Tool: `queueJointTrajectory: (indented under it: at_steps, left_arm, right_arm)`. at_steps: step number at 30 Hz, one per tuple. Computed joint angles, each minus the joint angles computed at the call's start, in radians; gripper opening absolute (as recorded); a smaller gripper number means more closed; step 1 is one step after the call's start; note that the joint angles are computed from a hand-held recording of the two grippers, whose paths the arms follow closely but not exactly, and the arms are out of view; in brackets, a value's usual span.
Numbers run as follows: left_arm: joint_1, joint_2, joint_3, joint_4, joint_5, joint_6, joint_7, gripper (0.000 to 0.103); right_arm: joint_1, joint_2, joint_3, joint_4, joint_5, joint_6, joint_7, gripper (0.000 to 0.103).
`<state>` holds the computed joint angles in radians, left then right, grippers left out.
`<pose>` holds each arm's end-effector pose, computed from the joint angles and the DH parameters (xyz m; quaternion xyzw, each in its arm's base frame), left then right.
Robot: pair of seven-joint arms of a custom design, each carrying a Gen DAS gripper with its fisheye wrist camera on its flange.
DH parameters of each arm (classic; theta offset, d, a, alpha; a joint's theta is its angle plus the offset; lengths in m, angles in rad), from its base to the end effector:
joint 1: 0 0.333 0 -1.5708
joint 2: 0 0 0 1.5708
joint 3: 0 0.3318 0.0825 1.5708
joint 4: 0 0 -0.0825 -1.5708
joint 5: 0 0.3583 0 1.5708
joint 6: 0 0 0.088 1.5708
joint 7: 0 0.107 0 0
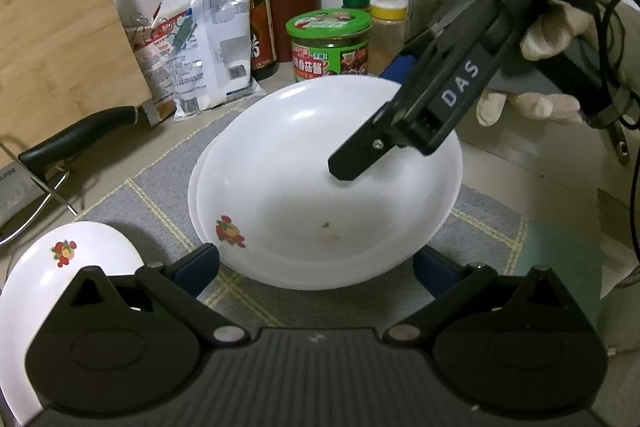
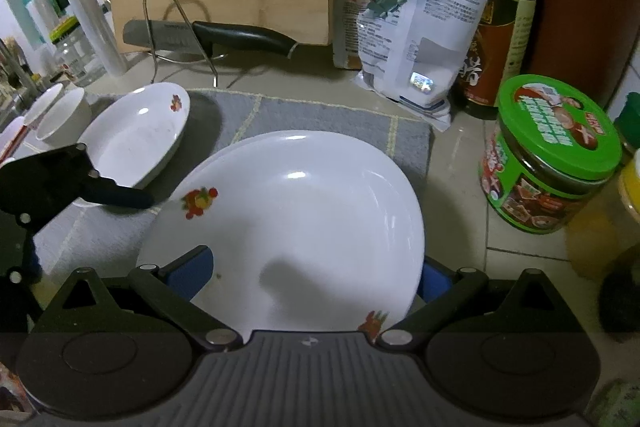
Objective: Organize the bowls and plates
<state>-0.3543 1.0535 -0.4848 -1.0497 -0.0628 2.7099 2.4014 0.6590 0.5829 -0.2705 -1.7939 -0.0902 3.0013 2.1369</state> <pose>0.6667 -0.4686 0.3211 -0.1494 0.9126 -0.3646 0.1086 0.6263 0.2965 0.3383 -0.6689 0.6691 -0.1742 0.2730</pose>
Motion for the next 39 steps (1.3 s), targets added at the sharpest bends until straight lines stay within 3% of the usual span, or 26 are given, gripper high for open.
queueJointTrajectory:
  at_steps: [3, 7, 10, 16, 21, 26, 32, 37, 39]
  left_arm:
    - [0.025, -0.029, -0.021, -0.07, -0.015, 0.056, 0.001, 0.102]
    - [0.059, -0.066, -0.05, -0.154, -0.028, 0.141, -0.032, 0.102]
    - [0.091, -0.091, -0.079, -0.222, -0.028, 0.212, -0.076, 0.102]
    - [0.118, -0.159, -0.068, -0.367, -0.019, 0.373, -0.233, 0.102]
    - [0.058, -0.242, 0.056, -0.492, -0.023, 0.514, -0.403, 0.102]
    - [-0.045, -0.304, 0.232, -0.571, -0.067, 0.568, -0.58, 0.102]
    - [-0.183, -0.316, 0.465, -0.589, -0.081, 0.568, -0.739, 0.102]
    - [-0.198, -0.296, 0.529, -0.577, -0.024, 0.545, -0.798, 0.102]
    - [-0.169, -0.283, 0.509, -0.561, 0.01, 0.532, -0.807, 0.102]
  right_arm:
    - [0.046, -0.004, -0.052, -0.007, -0.028, -0.033, 0.046, 0.103]
    - [0.077, -0.029, -0.079, -0.063, -0.063, 0.028, 0.08, 0.103]
    - [0.168, -0.028, -0.174, -0.087, -0.098, 0.066, 0.121, 0.103]
    - [0.27, -0.016, -0.267, -0.113, -0.077, 0.14, 0.114, 0.103]
    - [0.338, 0.01, -0.325, -0.109, -0.031, 0.18, 0.071, 0.103]
    - [0.319, 0.031, -0.286, -0.063, 0.013, 0.185, -0.009, 0.103]
    - [0.283, 0.074, -0.225, 0.023, 0.093, 0.16, -0.078, 0.103]
    - [0.285, 0.121, -0.22, 0.116, 0.111, 0.074, -0.069, 0.103]
    - [0.289, 0.135, -0.225, 0.147, 0.089, 0.045, -0.042, 0.103]
